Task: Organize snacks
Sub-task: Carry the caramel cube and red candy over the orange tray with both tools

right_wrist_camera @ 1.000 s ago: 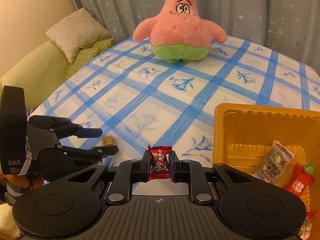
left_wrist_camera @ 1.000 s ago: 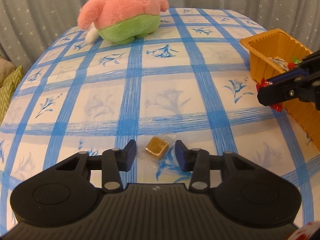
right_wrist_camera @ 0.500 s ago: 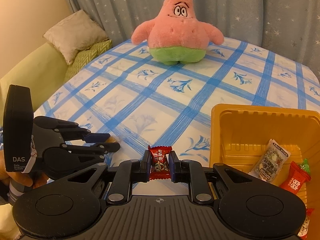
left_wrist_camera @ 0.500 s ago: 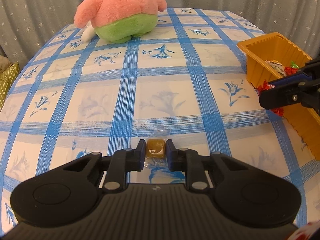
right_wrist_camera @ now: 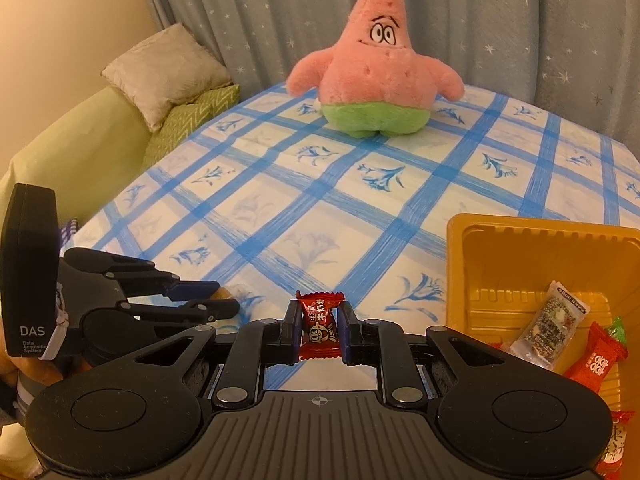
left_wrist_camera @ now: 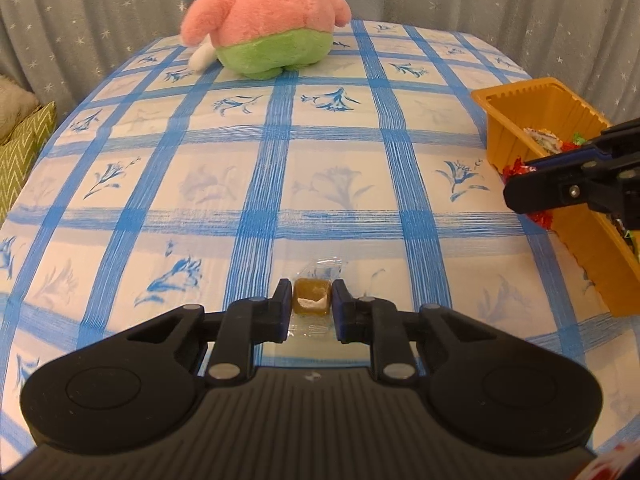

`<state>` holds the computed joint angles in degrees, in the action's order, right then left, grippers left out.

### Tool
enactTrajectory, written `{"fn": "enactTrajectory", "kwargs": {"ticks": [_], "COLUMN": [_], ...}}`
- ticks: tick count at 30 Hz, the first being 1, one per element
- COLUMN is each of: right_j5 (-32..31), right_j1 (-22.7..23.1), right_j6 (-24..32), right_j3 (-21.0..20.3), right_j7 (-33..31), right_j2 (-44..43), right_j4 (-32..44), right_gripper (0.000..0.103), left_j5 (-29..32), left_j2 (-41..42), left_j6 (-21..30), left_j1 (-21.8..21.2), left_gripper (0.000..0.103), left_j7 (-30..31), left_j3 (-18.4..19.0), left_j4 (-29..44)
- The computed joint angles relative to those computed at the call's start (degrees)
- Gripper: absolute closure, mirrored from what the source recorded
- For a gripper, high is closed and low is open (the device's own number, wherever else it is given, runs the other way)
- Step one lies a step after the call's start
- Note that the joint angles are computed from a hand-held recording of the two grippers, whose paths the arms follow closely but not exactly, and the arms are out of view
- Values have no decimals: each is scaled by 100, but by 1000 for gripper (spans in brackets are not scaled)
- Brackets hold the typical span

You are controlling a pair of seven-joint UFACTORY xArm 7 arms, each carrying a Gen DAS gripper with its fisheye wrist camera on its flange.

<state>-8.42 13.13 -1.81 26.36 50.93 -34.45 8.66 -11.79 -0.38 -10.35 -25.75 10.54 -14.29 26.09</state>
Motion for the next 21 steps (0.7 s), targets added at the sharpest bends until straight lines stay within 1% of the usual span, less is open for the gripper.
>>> {"fn": "enactTrajectory", "kwargs": {"ticks": [1, 2, 3, 4, 8, 11, 13, 15, 17, 19, 21], "right_j5": [10, 20, 33, 46, 127, 177, 218, 263, 312, 349, 389], "right_j1": [38, 81, 144, 217, 659, 1090, 1419, 1801, 2225, 2677, 3182], "right_j6": [-2, 1, 23, 36, 142, 368, 593, 930, 1385, 2002, 2803], "right_j3": [5, 10, 1, -18, -203, -380, -477, -600, -695, -737, -742], "right_j7": [19, 41, 63, 85, 169, 211, 271, 327, 407, 516, 673], "right_j2": [-41, -89, -150, -216, -603, -1062, -1485, -1990, -2614, -3358, -4225], "right_j4": [-14, -32, -50, -81, -270, -464, -631, -808, -1006, -1203, -1392], "right_gripper": [84, 84, 84, 84, 84, 84, 84, 84, 84, 84, 84], "left_j5": [194, 148, -2, -19, 35, 83, 112, 134, 156, 176, 189], "left_j2": [-117, -243, -385, -554, -1343, -2046, -2528, -3031, -3492, -3908, -4213], "left_j6": [7, 32, 63, 98, 351, 639, 912, 1192, 1501, 1776, 2039], "left_j1": [-60, 60, 315, 429, 251, 293, 244, 110, -79, -273, -472], "left_gripper": [83, 83, 83, 83, 83, 84, 84, 84, 84, 84, 84], "left_j7": [-207, -233, -201, -292, -803, -1250, -1573, -1918, -2281, -2685, -3113], "left_j3": [101, -38, -347, -493, -438, -693, -831, -961, -1101, -1275, -1452], "left_j4": [-92, -177, -264, -368, -808, -1124, -1294, -1453, -1559, -1639, -1654]}}
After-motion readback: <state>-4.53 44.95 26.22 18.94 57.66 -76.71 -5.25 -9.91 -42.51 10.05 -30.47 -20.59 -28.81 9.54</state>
